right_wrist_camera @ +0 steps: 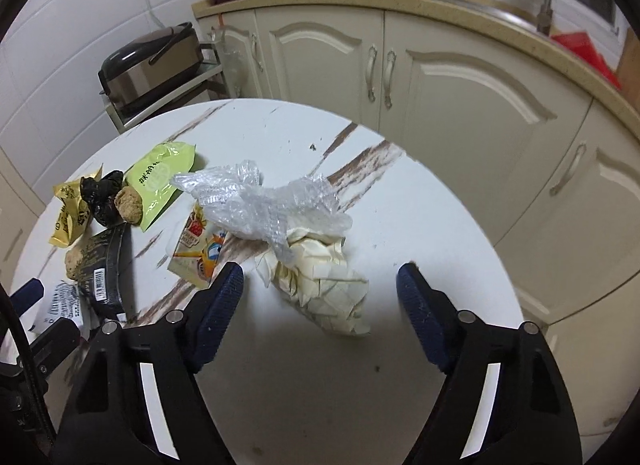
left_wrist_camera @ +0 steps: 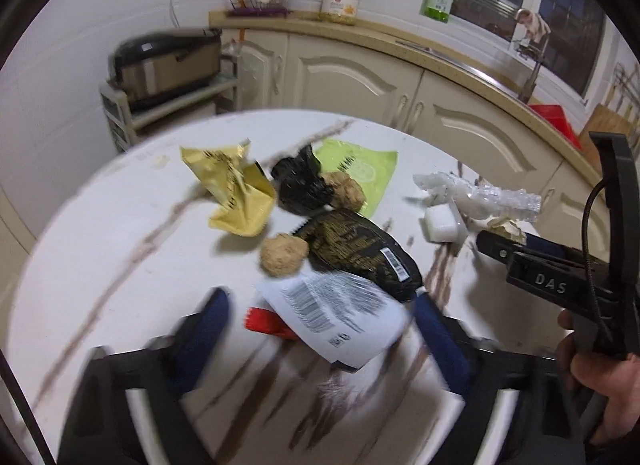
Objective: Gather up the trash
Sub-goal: 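Grasp the crumpled cream paper with the right tool while the left tool grasps the barcode wrapper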
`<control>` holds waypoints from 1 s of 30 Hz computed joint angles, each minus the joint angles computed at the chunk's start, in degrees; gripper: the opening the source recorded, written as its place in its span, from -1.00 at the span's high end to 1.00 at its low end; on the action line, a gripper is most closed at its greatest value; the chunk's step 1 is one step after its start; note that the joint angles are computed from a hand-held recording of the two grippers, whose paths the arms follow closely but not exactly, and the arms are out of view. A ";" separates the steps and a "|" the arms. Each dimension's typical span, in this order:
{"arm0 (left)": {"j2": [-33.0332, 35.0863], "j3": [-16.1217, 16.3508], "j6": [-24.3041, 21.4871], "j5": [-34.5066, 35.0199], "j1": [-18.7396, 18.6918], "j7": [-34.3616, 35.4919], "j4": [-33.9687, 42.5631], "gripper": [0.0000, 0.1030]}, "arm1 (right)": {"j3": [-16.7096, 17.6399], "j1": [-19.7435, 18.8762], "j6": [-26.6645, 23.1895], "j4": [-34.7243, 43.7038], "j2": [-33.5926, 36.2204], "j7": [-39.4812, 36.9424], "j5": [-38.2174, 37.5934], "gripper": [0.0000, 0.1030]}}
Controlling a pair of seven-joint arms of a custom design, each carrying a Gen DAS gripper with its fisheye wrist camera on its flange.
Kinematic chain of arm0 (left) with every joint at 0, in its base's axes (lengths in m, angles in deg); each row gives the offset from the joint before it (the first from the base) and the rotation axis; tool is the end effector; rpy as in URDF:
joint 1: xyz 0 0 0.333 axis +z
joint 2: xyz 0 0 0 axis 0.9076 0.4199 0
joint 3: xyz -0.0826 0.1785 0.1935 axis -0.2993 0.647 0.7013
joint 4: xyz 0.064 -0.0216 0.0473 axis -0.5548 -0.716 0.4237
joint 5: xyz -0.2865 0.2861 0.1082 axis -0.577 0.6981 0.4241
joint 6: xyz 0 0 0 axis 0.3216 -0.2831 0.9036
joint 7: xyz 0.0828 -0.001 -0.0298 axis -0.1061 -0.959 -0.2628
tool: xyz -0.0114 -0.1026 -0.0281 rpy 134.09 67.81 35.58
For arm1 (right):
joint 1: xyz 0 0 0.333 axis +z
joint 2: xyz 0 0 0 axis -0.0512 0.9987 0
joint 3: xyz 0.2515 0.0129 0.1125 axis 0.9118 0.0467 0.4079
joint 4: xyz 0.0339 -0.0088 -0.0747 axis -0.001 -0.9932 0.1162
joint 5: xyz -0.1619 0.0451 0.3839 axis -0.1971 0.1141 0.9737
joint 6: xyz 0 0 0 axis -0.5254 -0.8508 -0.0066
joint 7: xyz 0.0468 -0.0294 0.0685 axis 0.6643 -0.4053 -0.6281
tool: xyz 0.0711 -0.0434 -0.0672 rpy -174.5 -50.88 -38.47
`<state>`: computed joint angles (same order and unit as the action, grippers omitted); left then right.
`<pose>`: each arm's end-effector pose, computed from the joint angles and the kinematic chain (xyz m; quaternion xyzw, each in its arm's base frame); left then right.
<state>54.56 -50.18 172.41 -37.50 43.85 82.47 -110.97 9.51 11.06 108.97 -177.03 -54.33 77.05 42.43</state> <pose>0.5656 -0.3656 0.5824 -0.7460 0.5742 -0.2742 0.1964 0.6565 0.1862 0.4765 -0.7703 0.5567 -0.1464 0.2745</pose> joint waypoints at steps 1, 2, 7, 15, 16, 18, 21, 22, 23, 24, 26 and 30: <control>0.18 0.00 1.13 -1.49 0.43 0.22 -0.41 -0.27 | 0.06 0.05 0.34 -0.03 0.03 -0.28 -0.06 -0.33; 0.11 0.16 1.67 -0.85 0.36 -0.49 -0.85 -0.25 | 0.30 -0.05 0.54 -0.06 0.02 -1.28 0.42 -0.10; -1.35 0.26 3.54 -1.18 0.98 -1.04 -3.15 0.03 | 0.64 0.05 0.92 -0.86 -0.71 -3.46 1.16 0.32; -6.69 -0.53 7.36 -1.95 2.03 -2.67 -9.82 0.58 | 0.85 -0.36 1.07 -4.10 -3.48 -5.54 4.55 0.45; -7.39 -0.68 7.75 -1.93 2.13 -2.82 -10.60 0.62 | 0.85 -0.40 1.07 -4.63 -3.94 -5.71 4.91 0.45; -8.74 -0.92 8.73 -2.16 2.44 -3.17 -12.18 0.69 | 0.85 -0.53 1.16 -5.85 -5.00 -6.14 5.85 0.45; -9.21 -1.33 7.62 -1.09 2.73 -3.50 -12.21 0.69 | 0.86 -0.66 1.37 -7.65 -6.68 -6.90 7.25 0.45; -9.01 -1.48 6.74 -0.30 2.72 -4.14 -11.74 0.68 | 0.82 -0.64 1.43 -8.01 -7.07 -6.86 7.20 0.45; -8.96 -1.39 6.95 0.00 2.87 -4.44 -11.69 0.64 | 0.79 -0.64 1.43 -8.37 -7.50 -6.91 7.32 0.45; -8.77 -1.26 7.22 -0.22 3.06 -4.17 -11.60 0.57 | 0.80 -0.62 1.40 -8.65 -7.85 -7.06 7.51 0.45; -8.05 -1.04 6.85 -0.28 3.37 -4.28 -10.91 0.54 | 0.81 -0.54 1.53 -9.06 -8.40 -7.20 7.48 0.45; -6.35 -0.30 8.81 -2.53 4.29 -1.81 -10.09 0.57 | 0.82 -0.44 1.40 -8.97 -8.61 -7.69 7.58 0.45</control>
<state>48.21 -50.48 181.22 -40.04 48.14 80.67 -121.06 10.32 10.62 110.37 -185.99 -62.93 69.36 50.01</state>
